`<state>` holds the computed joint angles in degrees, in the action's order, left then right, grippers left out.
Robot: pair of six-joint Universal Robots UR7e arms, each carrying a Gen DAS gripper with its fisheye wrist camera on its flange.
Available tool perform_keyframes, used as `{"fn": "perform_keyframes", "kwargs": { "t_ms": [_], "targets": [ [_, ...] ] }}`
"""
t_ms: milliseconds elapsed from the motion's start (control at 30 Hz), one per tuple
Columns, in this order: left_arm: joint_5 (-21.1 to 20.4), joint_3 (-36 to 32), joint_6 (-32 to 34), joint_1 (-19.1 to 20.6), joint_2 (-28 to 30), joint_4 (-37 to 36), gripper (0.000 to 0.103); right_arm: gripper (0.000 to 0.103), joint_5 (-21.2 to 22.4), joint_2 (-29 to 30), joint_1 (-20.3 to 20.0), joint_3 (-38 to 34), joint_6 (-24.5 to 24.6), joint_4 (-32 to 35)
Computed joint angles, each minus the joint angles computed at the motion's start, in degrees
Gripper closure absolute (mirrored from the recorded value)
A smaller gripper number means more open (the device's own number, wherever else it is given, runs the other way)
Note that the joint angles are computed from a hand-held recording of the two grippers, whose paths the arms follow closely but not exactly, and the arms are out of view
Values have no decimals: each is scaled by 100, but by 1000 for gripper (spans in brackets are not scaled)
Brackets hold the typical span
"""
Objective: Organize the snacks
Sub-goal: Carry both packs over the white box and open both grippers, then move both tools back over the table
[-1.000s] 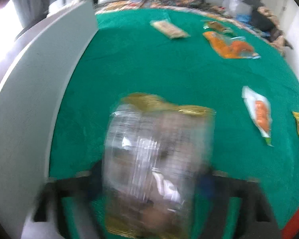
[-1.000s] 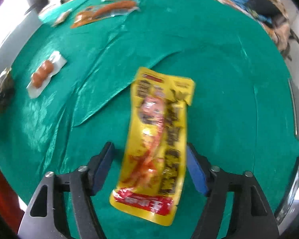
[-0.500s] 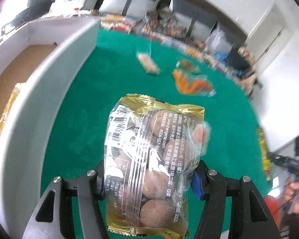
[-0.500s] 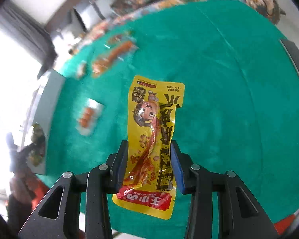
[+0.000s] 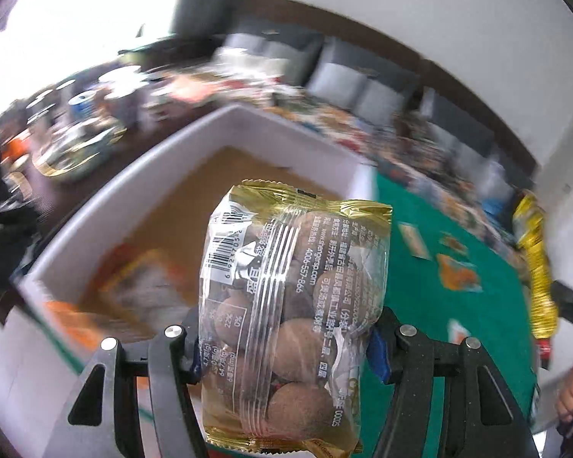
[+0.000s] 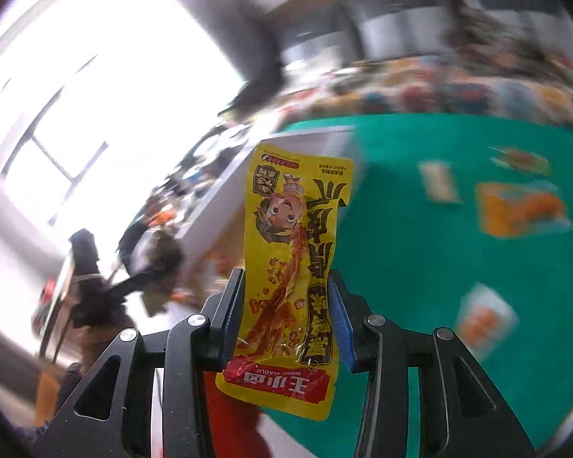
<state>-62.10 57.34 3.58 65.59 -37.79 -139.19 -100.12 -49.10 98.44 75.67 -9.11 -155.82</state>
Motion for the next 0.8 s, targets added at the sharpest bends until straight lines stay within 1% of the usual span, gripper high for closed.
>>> {"fn": "perform_keyframes", "kwargs": {
  "t_ms": [67, 100, 133, 167, 200, 233, 267, 300, 333, 400, 433, 467, 500, 533, 567, 600, 633, 667, 700, 733, 767, 800],
  "targets": [
    [267, -124, -43, 118, 43, 54, 40, 58, 37, 648, 215, -799, -150, 315],
    [424, -193, -72, 165, 93, 61, 38, 54, 71, 916, 284, -1121, -173, 411],
    [582, -211, -109, 196, 122, 35, 34, 50, 113, 1320, 354, -1642, -164, 568],
    [696, -245, -146, 225, 158, 5, 26, 41, 76, 1626, 392, -2054, -134, 694],
    [698, -252, -136, 255, 192, -108, 19, 27, 38, 1917, 421, -2460, -83, 823],
    [696, -215, -121, 278, 181, -226, 17, 24, -32, 2176, 448, -2850, 0, 1001],
    [731, -162, -120, 281, 179, -379, 14, 24, -124, 2439, 467, -3300, 141, 1308],
    [733, -78, -111, 286, 135, -481, 10, 24, -94, 2591, 457, -3579, 280, 1515],
    [715, -16, -120, 291, 110, -581, 8, 24, -40, 2632, 440, -3662, 406, 1535],
    [655, 188, -181, 269, 22, -771, 7, 24, 28, 2497, 403, -3460, 470, 1315],
    [593, 267, -207, 262, -8, -820, 7, 24, 85, 2354, 366, -3192, 409, 1106],
    [508, 410, -243, 233, -69, -861, 7, 26, 17, 2259, 339, -3016, 278, 941],
    [415, 424, -252, 193, -54, -841, 7, 26, -146, 2124, 324, -2732, 158, 730],
    [324, 536, -246, 142, -85, -870, 7, 26, -358, 2017, 293, -2502, 26, 531],
    [170, 707, -233, 60, -127, -905, 7, 26, -656, 1805, 241, -2035, -144, 148],
    [17, 855, -206, -15, -157, -929, 7, 26, -912, 1680, 174, -1715, -312, -181],
    [-172, 973, -147, -85, -170, -922, 7, 26, -1326, 1477, 83, -1206, -542, -692],
    [-326, 1031, -90, -143, -164, -891, 7, 26, -1554, 1384, 10, -937, -682, -1019],
    [-553, 1170, 15, -245, -159, -882, 6, 26, -1837, 1195, -102, -494, -851, -1475],
    [-684, 1241, 88, -311, -141, -864, 5, 26, -2169, 971, -249, 24, -1055, -2060],
    [-853, 1324, 193, -401, -101, -825, 1, 26, -2400, 790, -360, 406, -1179, -2489],
    [-1013, 1383, 298, -483, -38, -772, 0, 26, -2585, 632, -481, 731, -1274, -2880]
  ]
}}
